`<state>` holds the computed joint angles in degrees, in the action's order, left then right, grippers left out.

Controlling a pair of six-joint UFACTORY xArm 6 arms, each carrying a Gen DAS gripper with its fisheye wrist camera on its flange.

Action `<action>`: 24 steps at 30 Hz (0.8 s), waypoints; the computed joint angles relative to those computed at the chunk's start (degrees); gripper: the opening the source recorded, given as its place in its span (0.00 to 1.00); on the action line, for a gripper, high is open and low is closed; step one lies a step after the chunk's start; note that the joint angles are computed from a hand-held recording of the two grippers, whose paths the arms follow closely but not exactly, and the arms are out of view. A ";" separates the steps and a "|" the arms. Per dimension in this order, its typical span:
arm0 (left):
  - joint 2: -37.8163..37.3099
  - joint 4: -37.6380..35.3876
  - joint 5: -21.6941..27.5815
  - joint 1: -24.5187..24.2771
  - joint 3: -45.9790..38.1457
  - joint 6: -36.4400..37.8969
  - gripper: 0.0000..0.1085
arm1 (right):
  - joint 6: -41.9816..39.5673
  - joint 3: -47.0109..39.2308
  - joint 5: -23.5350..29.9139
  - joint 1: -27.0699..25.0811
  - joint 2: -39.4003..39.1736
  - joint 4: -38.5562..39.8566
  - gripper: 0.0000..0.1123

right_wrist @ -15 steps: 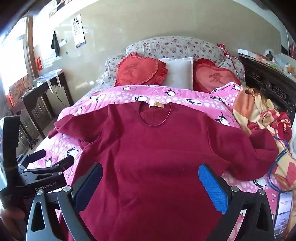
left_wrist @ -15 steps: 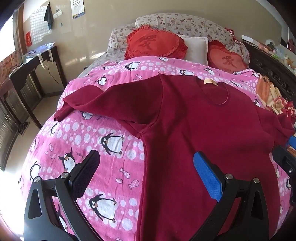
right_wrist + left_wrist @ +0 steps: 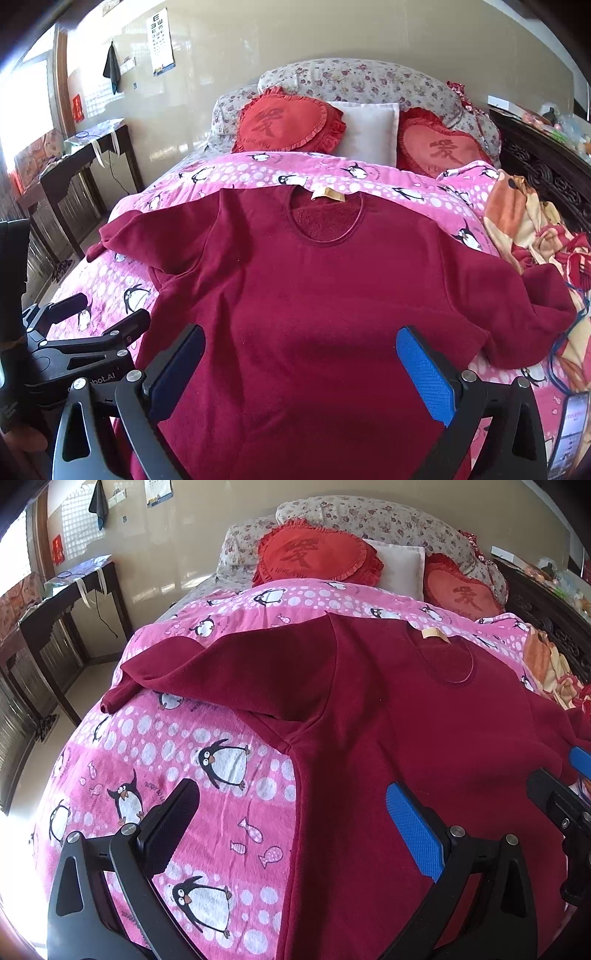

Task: Fold small clothes
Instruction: 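Hold both tools open above the dark red shirt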

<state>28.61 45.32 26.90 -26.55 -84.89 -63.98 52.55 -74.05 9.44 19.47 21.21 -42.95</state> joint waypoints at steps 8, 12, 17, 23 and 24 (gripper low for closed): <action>2.64 -2.90 0.52 0.76 -2.30 2.36 0.94 | -6.73 -4.20 3.22 1.08 3.72 7.11 0.92; 3.47 -3.84 0.59 1.04 -2.88 3.03 0.94 | -10.12 -4.77 2.64 1.14 4.84 11.30 0.92; 4.05 -4.57 0.61 1.17 -3.39 3.65 0.94 | -7.37 -6.34 2.65 0.77 6.34 8.18 0.92; 4.39 -4.82 0.62 1.22 -3.82 3.94 0.94 | -8.97 -6.74 3.28 0.84 6.94 10.41 0.92; 4.43 -4.82 0.63 1.22 -3.86 3.98 0.94 | -9.14 -6.95 3.50 0.87 7.14 10.32 0.92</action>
<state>33.04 40.49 27.53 -25.33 -88.75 -60.01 43.41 -80.99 12.93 20.35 28.35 -32.63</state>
